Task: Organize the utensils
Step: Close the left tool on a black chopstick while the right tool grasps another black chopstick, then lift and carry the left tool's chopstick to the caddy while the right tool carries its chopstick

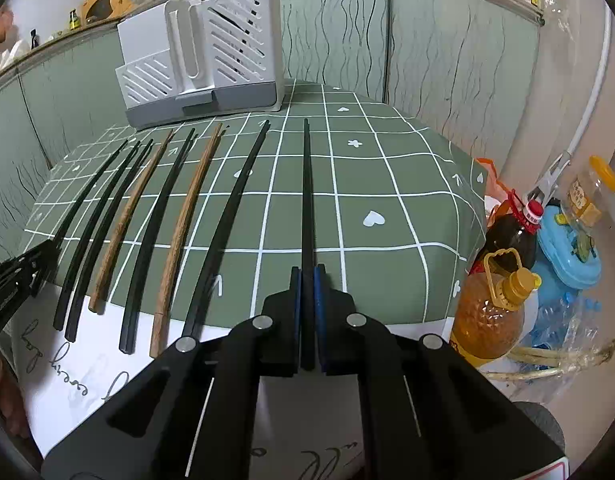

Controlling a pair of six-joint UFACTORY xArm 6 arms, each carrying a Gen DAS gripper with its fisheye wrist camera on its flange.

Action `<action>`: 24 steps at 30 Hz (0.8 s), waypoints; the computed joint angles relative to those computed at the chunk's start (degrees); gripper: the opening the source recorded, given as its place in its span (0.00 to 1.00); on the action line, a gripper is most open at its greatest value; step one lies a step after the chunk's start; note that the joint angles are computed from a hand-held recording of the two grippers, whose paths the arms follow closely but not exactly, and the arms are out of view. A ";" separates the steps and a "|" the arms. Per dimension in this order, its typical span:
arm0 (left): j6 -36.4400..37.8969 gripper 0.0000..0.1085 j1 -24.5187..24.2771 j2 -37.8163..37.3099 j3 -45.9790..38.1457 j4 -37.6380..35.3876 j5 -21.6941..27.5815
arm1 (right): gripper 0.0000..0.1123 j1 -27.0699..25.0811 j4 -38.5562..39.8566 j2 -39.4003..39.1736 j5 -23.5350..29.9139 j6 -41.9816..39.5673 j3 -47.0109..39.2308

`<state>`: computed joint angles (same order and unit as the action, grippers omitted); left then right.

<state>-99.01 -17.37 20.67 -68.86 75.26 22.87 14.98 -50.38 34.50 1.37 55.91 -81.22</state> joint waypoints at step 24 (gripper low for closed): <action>1.46 0.07 0.24 -14.42 6.41 1.56 0.42 | 0.05 -2.85 3.27 -13.93 -6.61 -4.39 9.38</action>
